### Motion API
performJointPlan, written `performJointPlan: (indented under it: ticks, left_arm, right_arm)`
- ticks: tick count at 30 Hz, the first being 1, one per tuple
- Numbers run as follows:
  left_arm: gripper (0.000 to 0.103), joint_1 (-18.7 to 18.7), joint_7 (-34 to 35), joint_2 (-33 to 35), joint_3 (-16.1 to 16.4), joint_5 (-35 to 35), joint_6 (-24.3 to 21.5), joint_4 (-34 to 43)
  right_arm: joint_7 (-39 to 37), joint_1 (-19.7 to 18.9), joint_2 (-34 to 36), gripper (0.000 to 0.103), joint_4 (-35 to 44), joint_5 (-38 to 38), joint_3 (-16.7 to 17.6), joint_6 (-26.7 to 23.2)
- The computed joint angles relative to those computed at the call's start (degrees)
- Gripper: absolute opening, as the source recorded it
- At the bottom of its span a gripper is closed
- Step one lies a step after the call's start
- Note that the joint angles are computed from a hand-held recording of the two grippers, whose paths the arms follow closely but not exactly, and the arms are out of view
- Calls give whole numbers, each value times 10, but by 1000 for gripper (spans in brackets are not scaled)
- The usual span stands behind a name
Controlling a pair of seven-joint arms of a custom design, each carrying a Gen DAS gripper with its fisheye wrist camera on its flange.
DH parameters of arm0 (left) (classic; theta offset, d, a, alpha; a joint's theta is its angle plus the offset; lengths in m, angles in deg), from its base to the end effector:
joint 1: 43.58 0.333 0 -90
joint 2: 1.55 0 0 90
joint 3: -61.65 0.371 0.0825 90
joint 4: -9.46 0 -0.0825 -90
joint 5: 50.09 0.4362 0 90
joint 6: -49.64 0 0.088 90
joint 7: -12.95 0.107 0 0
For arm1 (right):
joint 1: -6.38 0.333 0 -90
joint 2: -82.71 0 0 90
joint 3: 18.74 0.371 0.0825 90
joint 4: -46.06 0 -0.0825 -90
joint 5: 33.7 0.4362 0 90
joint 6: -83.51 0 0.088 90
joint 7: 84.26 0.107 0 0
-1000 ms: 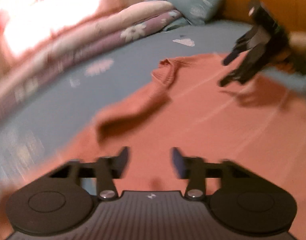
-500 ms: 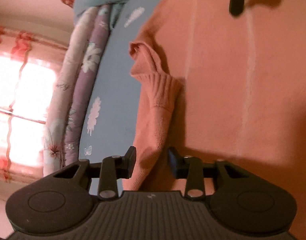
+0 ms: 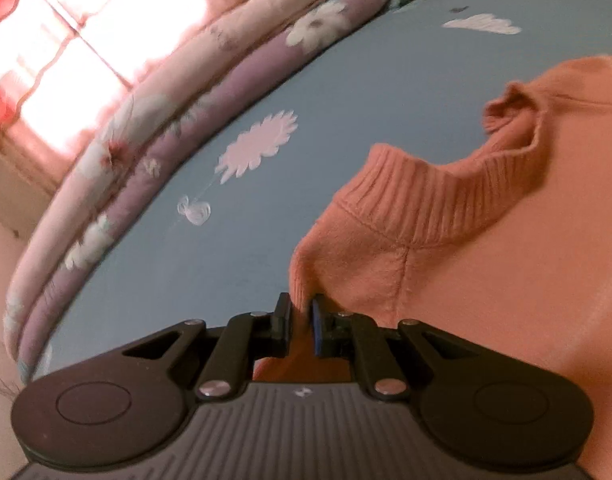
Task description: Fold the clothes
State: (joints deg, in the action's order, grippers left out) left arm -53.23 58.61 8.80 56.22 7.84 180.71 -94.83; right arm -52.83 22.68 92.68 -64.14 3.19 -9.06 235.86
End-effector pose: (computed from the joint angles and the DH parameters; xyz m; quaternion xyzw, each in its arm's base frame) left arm 0.6797 -0.1589 0.5085 -0.6183 0.6646 -0.0174 0.4191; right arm 0.6325 0.2823 0.4887 -0.8955 0.2762 -0.1175 0.3288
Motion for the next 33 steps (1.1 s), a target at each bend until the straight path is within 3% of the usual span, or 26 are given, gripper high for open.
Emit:
performJointPlan:
  ticks: [7,12,16,19,25,27,29,31,33]
  left_arm:
    - [14,-10,-62,40,17,25,-82,32]
    - [17,-4,-127,-5,13,35,-43,-3]
    - [24,4,-116,-61,-9,20,-20,-33]
    - [42,12,-63,-97,-26,-38,23,-65]
    - [43,-2,10,-160,-63,-188,133,-172]
    - [44,-6,7,-168,-73,-228,138,-196]
    - [47,-2,-35,-181,-85,-215,130,-220]
    - [53,1,-78,-200,-91,-231,112,-237]
    - [53,4,-117,-225,-96,-252,84,-250]
  right_arm:
    - [5,2,-1,101,-4,1,1,6]
    - [8,2,2,103,-4,1,3,11]
    - [28,6,0,103,-5,-14,0,12]
    - [27,2,-13,101,-11,1,2,3]
    - [-16,-6,-42,101,-24,72,-9,-57]
    - [22,-3,-42,100,-24,53,-21,-75]
    - [29,-5,-48,101,-33,44,-28,-75]
    - [41,-6,-61,101,-47,25,-35,-70]
    - [50,-9,-75,100,-61,16,-41,-70]
